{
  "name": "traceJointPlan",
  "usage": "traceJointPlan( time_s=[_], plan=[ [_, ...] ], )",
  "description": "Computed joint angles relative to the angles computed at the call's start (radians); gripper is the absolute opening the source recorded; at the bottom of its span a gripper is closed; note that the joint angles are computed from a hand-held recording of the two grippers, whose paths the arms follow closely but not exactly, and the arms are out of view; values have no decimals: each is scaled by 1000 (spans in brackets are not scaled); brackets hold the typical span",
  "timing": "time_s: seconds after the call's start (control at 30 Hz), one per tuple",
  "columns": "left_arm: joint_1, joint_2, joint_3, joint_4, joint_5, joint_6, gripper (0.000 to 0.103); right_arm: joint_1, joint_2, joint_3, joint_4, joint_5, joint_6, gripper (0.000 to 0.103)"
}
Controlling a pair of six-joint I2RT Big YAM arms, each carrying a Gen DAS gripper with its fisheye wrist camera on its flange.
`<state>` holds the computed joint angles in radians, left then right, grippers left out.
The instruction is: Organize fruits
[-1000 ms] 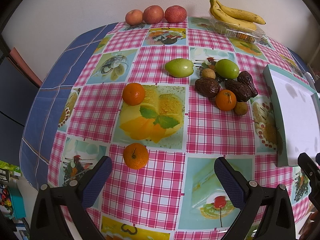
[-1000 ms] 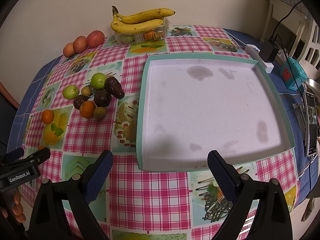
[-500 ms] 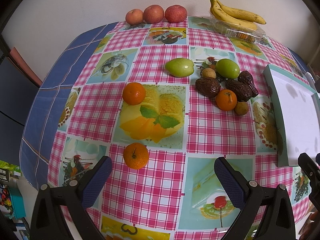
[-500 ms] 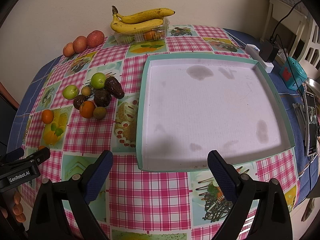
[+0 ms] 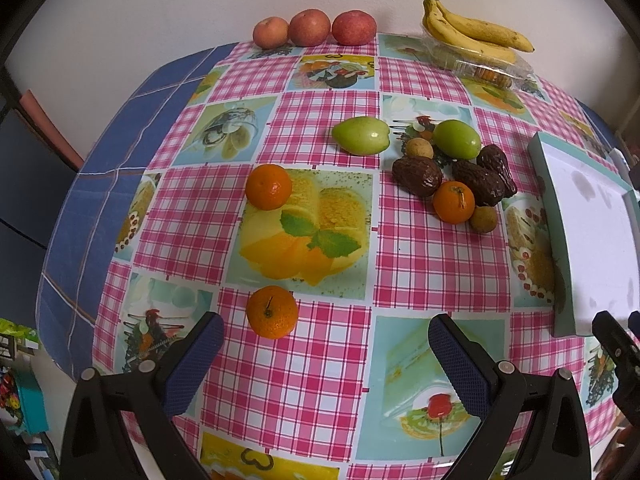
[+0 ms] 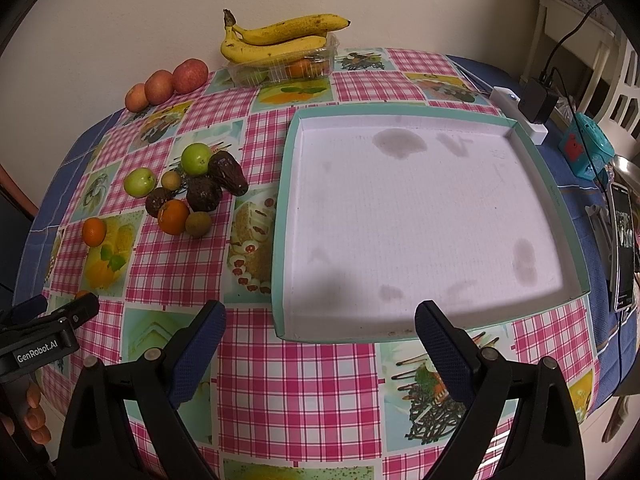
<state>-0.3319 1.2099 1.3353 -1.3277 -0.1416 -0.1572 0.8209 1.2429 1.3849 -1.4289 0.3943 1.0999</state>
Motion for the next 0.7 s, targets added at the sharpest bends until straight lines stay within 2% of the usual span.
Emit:
traceJointPlan(
  time_s=[0.2, 0.4, 0.53, 0.63, 0.7],
  plan=[
    [37, -22, -18, 79, -4, -37, 103, 2, 5, 7, -3, 2, -6, 96],
    [117, -33, -36, 190, 72, -63, 103, -3, 6, 22, 77, 9, -41, 96],
    [154, -41, -53, 270, 147, -60, 103, -2, 36, 75, 97, 43, -85, 95],
    [165, -34, -52, 295, 164, -53, 103, -14, 63, 111, 114, 43, -113, 95],
    [173, -26, -45, 287, 189, -60, 103, -29, 77, 124, 141, 26, -129, 94]
  ],
)
